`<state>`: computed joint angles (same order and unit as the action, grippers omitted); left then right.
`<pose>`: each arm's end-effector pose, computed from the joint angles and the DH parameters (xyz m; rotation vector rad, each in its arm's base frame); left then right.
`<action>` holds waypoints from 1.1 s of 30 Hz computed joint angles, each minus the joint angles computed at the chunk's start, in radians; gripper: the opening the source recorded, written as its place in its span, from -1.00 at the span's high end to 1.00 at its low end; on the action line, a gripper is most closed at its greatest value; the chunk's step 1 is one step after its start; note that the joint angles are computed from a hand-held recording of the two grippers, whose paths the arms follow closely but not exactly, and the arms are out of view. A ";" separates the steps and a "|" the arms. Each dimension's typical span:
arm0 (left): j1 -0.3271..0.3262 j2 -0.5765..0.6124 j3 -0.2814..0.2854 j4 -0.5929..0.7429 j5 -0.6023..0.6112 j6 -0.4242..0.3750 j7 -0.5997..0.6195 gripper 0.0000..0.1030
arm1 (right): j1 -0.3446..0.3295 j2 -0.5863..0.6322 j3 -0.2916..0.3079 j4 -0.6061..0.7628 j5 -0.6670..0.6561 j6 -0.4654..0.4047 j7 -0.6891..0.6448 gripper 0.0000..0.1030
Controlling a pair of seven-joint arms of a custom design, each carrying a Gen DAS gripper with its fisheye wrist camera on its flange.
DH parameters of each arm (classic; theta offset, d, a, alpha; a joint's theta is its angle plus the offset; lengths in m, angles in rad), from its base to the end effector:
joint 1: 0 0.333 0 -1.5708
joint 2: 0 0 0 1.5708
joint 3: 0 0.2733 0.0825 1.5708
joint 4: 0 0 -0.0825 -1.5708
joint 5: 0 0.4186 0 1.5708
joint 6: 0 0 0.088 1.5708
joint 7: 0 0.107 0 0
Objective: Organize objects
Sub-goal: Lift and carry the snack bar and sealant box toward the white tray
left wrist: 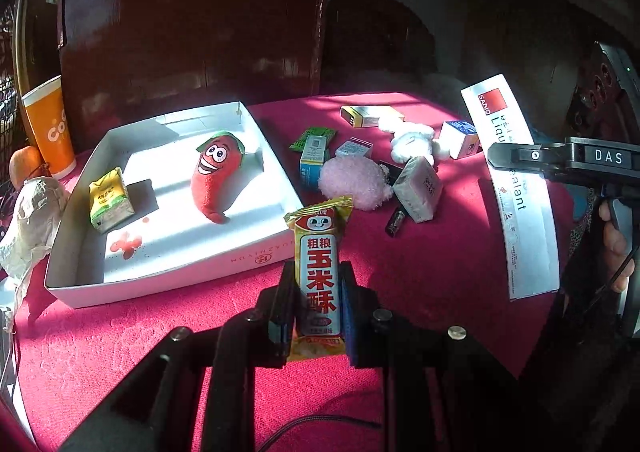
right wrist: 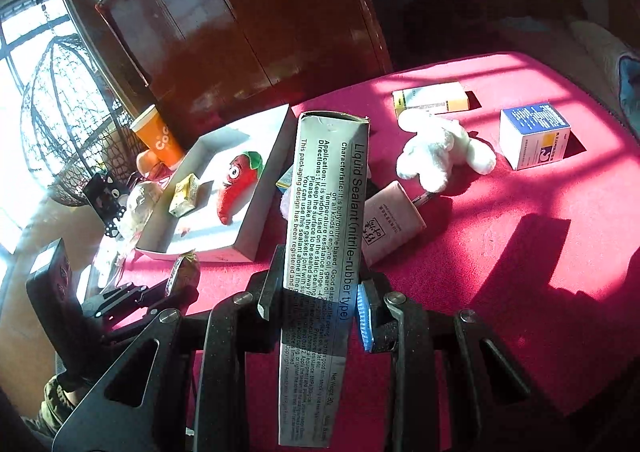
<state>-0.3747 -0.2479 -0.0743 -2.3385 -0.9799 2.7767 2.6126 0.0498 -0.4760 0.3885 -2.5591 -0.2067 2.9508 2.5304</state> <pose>0.5051 -0.2035 0.4382 -1.1331 2.3850 -1.1772 0.4427 0.2253 0.4576 -1.3802 1.8657 -0.4577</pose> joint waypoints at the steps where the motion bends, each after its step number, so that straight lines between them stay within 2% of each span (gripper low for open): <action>1: -0.005 -0.002 0.004 0.001 -0.020 0.000 0.013 0.64 | -0.009 -0.008 0.009 -0.002 -0.008 0.004 0.007 0.45; 9: -0.026 -0.040 0.004 -0.031 -0.046 0.027 0.029 0.64 | -0.031 -0.043 0.037 -0.024 -0.015 0.028 0.023 0.45; 15: -0.058 -0.079 0.035 -0.051 -0.124 0.062 0.086 0.63 | -0.057 -0.097 0.068 -0.046 -0.010 0.042 0.032 0.45; 23: -0.080 -0.117 0.062 -0.080 -0.199 0.112 0.124 0.63 | -0.123 -0.154 0.150 -0.064 -0.008 0.064 0.058 0.45; 33: -0.098 -0.150 0.078 -0.104 -0.244 0.131 0.165 0.63 | -0.113 -0.178 0.156 -0.088 0.031 0.078 0.048 0.45</action>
<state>-0.4724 -0.3978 0.0033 -2.4425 -1.2236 2.9075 2.7772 -0.0633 -0.6539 0.5442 -2.6472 -0.1753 3.0291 2.5787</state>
